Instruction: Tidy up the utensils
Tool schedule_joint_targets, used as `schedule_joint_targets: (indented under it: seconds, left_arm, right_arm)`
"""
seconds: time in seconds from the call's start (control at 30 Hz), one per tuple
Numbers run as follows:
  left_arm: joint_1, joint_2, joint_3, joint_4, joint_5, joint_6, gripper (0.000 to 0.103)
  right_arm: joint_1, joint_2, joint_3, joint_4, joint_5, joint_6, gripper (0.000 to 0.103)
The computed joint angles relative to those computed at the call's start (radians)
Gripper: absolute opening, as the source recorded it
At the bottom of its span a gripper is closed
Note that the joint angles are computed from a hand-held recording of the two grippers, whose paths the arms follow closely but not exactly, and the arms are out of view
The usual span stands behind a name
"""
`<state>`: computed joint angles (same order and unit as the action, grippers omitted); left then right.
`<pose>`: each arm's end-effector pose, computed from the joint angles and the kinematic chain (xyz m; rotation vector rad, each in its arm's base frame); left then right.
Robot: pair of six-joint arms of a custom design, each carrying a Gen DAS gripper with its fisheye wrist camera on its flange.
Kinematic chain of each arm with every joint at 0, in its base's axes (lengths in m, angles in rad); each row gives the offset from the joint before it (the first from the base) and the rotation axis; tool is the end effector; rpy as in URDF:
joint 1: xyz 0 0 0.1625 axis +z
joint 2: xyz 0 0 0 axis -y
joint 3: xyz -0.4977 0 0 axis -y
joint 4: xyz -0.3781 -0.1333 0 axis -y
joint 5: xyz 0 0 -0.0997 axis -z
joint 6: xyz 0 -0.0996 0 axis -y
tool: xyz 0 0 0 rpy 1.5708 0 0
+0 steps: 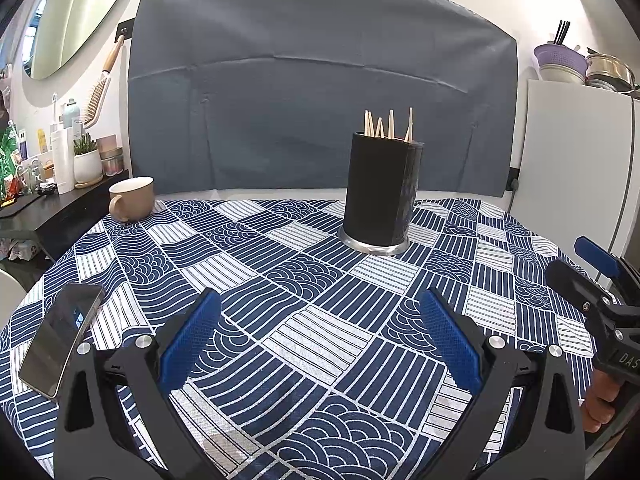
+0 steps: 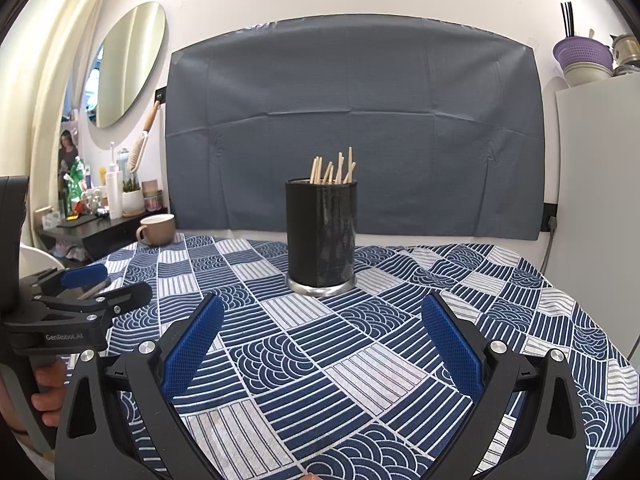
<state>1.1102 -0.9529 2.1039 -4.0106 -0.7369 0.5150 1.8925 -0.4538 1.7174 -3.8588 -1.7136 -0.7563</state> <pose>-0.0521 -0.5708 0.3000 0.3326 1.9788 -1.4071 0.3336 -0.6242 0.0542 1.1853 -2.1757 1.3210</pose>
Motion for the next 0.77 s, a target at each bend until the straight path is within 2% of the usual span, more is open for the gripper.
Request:
schedule_joint_targets:
  seconds: [0.77]
  left_arm:
    - [0.001,-0.001,-0.001,0.004,0.004,-0.004,0.097]
  right_arm:
    - [0.0,0.0,0.0,-0.001,-0.002,0.0,0.095]
